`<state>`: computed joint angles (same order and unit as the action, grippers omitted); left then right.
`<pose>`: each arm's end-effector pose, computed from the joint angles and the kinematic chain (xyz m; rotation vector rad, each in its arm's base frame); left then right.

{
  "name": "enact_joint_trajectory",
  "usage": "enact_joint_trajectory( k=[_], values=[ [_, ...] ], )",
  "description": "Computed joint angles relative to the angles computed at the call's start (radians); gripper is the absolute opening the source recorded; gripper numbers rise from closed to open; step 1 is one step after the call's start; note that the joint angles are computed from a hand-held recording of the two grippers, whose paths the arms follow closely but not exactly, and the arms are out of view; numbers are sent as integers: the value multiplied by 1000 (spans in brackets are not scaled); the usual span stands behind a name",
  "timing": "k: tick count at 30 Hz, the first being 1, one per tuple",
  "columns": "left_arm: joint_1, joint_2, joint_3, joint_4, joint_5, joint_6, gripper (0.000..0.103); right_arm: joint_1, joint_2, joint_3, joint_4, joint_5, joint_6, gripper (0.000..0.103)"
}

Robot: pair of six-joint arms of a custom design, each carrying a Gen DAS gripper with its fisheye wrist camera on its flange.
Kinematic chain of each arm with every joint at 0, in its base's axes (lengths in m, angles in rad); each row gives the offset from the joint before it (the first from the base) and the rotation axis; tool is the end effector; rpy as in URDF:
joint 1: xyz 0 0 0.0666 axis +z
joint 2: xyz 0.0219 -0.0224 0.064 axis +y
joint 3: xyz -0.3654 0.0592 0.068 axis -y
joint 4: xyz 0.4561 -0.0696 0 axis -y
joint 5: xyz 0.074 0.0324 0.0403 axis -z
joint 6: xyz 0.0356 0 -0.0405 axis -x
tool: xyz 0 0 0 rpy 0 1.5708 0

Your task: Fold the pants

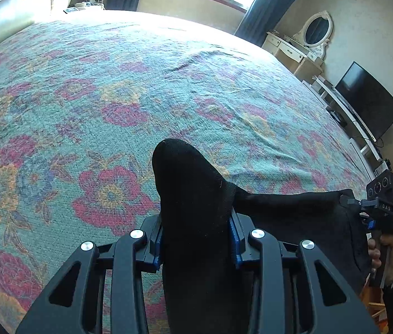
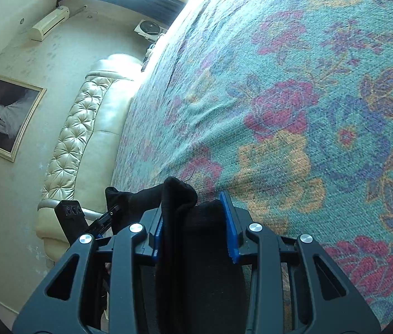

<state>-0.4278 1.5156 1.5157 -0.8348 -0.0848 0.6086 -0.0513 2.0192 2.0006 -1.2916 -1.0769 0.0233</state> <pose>0.5462 -0.2462 0.4180 -0.2596 2.4224 -0.3755 0.7215 -0.0061 0.3341 -0.1589 2.4751 1.4639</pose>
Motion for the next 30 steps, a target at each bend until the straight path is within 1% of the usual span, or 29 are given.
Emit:
enact_joint_trajectory(
  k=[3, 7, 10, 14, 16, 18, 19, 20, 21, 22, 23, 25, 26, 28, 29, 30],
  values=[
    [32, 1, 3, -11, 2, -3, 36, 26, 42, 56, 3, -8, -31, 34],
    [75, 9, 10, -10, 20, 12, 36, 55, 90, 128, 1, -8, -70, 34],
    [94, 27, 24, -17, 26, 5, 36, 67, 121, 171, 3, -5, -98, 34],
    [108, 37, 15, -12, 56, 29, 36, 69, 154, 206, -4, -9, -124, 34],
    [115, 34, 0, 6, 75, 43, 38, 70, 160, 211, -5, -9, -126, 34],
    [121, 33, -9, 9, 95, 43, 45, 68, 171, 229, -34, -17, -107, 35],
    [126, 30, -15, 18, 116, 48, 47, 67, 170, 230, -43, -18, -104, 37],
    [134, 21, -29, 38, 142, 57, 49, 65, 170, 231, -56, -23, -98, 42],
    [138, 5, -51, 64, 164, 65, 50, 58, 165, 227, -73, -34, -81, 45],
    [141, -12, -69, 79, 178, 66, 51, 50, 156, 215, -86, -43, -61, 52],
    [139, -29, -86, 82, 177, 60, 52, 42, 139, 195, -90, -41, -47, 60],
    [133, -72, -126, 81, 170, 44, 52, 24, 84, 122, -80, -26, -15, 68],
    [130, -103, -159, 88, 168, 46, 52, 15, 57, 85, -87, -14, 15, 71],
    [120, -173, -236, 103, 171, 78, 52, -8, 0, 2, -97, -1, 70, 71],
    [116, -211, -275, 114, 175, 103, 53, -19, -26, -38, -106, -12, 94, 71],
    [111, -248, -315, 124, 175, 137, 58, -29, -44, -67, -138, -29, 124, 71]
  ],
)
